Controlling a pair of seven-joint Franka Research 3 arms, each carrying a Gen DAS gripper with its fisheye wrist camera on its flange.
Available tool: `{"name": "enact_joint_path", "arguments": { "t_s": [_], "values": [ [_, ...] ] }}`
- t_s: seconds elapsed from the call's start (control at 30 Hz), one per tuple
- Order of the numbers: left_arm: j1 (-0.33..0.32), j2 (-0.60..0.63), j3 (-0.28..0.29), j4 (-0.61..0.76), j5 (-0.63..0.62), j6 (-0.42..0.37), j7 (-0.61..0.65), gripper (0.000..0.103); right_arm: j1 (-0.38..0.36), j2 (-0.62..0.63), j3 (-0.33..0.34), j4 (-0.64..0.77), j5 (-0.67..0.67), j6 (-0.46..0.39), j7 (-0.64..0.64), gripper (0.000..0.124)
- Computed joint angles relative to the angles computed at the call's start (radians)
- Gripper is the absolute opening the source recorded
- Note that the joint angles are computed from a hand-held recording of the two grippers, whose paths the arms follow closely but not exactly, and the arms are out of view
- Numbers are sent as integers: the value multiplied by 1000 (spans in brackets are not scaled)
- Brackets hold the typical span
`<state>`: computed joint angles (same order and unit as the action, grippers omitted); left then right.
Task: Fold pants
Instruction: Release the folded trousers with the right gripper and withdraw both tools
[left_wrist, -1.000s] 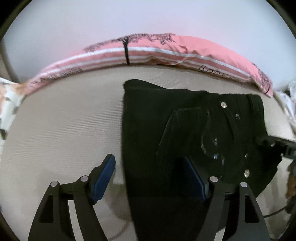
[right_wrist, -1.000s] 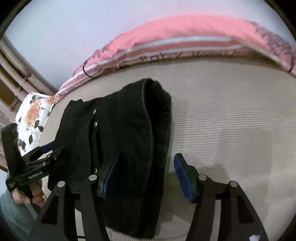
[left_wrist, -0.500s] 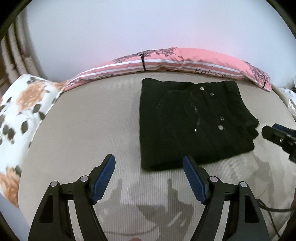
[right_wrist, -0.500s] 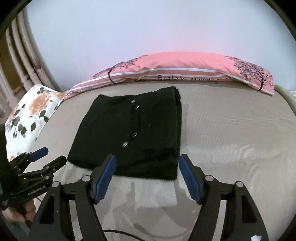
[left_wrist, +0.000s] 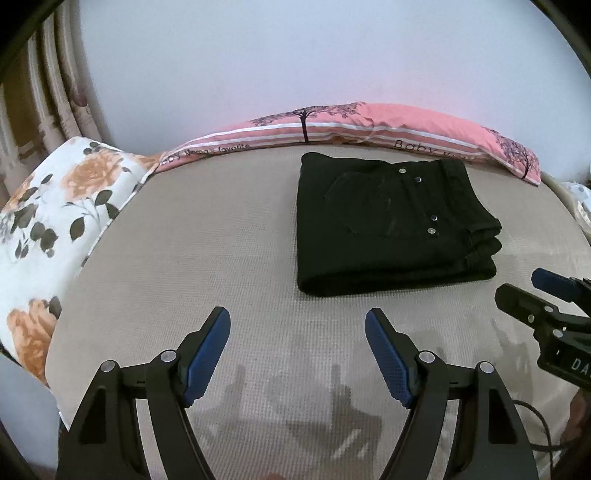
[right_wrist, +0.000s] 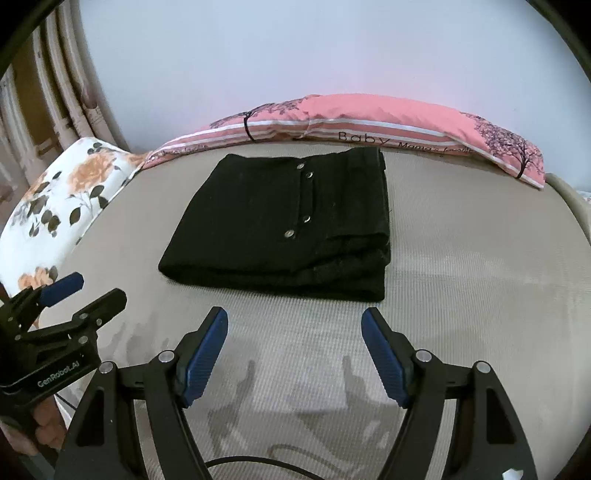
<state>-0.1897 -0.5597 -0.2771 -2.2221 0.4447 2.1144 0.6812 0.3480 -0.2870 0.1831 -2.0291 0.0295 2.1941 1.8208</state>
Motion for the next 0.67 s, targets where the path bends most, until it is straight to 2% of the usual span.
{"name": "enact_joint_path", "arguments": {
  "t_s": [0.67],
  "values": [
    [-9,-45,12,-35,-31,52,15,76,14,-28,18,-7,-2,-61,34,72]
  ]
}}
